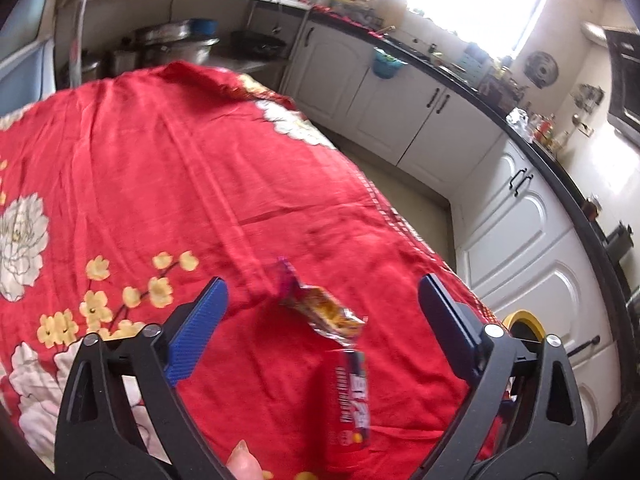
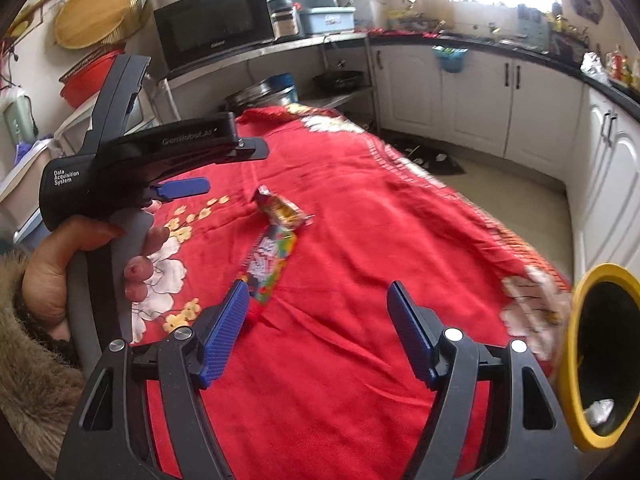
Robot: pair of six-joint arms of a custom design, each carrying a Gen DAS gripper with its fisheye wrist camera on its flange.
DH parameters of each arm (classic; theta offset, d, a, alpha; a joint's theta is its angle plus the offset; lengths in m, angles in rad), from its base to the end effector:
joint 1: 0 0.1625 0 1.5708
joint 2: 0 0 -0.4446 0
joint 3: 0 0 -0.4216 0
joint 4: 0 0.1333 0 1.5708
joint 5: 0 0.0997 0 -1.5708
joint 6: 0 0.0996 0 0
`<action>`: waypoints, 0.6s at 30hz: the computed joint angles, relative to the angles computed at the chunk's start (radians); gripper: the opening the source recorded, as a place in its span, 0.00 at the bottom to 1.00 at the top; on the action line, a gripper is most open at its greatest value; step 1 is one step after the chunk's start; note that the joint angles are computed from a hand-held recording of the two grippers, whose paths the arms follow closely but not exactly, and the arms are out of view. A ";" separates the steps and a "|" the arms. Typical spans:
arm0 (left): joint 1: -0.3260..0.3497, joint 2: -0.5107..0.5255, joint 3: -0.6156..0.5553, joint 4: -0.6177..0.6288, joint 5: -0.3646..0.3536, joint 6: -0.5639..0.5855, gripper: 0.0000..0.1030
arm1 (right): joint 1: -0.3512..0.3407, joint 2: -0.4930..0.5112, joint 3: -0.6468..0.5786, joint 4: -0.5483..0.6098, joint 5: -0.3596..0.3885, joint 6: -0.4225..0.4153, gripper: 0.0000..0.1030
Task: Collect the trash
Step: 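Grasp the small wrapper with the left tool while the right tool grasps the candy tube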
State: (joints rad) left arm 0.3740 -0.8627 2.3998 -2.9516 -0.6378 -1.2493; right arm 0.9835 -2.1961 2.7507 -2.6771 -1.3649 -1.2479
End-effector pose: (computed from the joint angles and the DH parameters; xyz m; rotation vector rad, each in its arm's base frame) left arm -0.2875 -0.3420 0.0048 0.0325 2.4665 -1.1011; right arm -0.0018 -0.2801 0.2702 0.9651 -2.5677 0.6967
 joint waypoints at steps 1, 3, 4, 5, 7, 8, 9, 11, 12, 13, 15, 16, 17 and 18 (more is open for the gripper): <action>0.007 -0.008 0.009 -0.008 -0.007 -0.006 0.81 | 0.020 0.024 0.004 -0.020 -0.014 0.015 0.67; 0.024 -0.017 0.024 -0.043 -0.025 -0.002 0.77 | 0.058 0.081 0.011 -0.075 -0.045 0.039 0.67; 0.034 -0.021 0.035 -0.072 -0.038 0.000 0.74 | 0.076 0.115 0.013 -0.102 -0.057 0.052 0.67; 0.044 -0.022 0.044 -0.105 -0.053 0.004 0.71 | 0.097 0.155 0.016 -0.138 -0.077 0.066 0.67; 0.060 -0.020 0.055 -0.156 -0.079 0.013 0.65 | 0.122 0.209 0.016 -0.177 -0.103 0.085 0.66; 0.066 -0.017 0.057 -0.179 -0.090 0.020 0.62 | 0.136 0.246 0.015 -0.204 -0.118 0.101 0.65; 0.079 -0.011 0.061 -0.222 -0.112 0.037 0.61 | 0.143 0.267 0.015 -0.221 -0.127 0.108 0.62; 0.098 -0.002 0.057 -0.260 -0.141 0.058 0.57 | 0.162 0.323 0.007 -0.250 -0.154 0.136 0.59; 0.105 0.002 0.055 -0.275 -0.153 0.066 0.55 | 0.162 0.335 0.003 -0.248 -0.157 0.143 0.56; 0.116 0.010 0.049 -0.292 -0.167 0.076 0.54 | 0.164 0.349 -0.002 -0.248 -0.162 0.153 0.55; 0.132 0.019 0.043 -0.320 -0.188 0.089 0.53 | 0.166 0.372 -0.014 -0.234 -0.164 0.176 0.54; 0.141 0.025 0.038 -0.334 -0.202 0.097 0.53 | 0.168 0.383 -0.019 -0.232 -0.166 0.187 0.54; 0.149 0.030 0.035 -0.346 -0.211 0.102 0.51 | 0.166 0.389 -0.026 -0.213 -0.166 0.196 0.51; 0.156 0.035 0.030 -0.352 -0.220 0.104 0.50 | 0.163 0.392 -0.031 -0.196 -0.165 0.199 0.50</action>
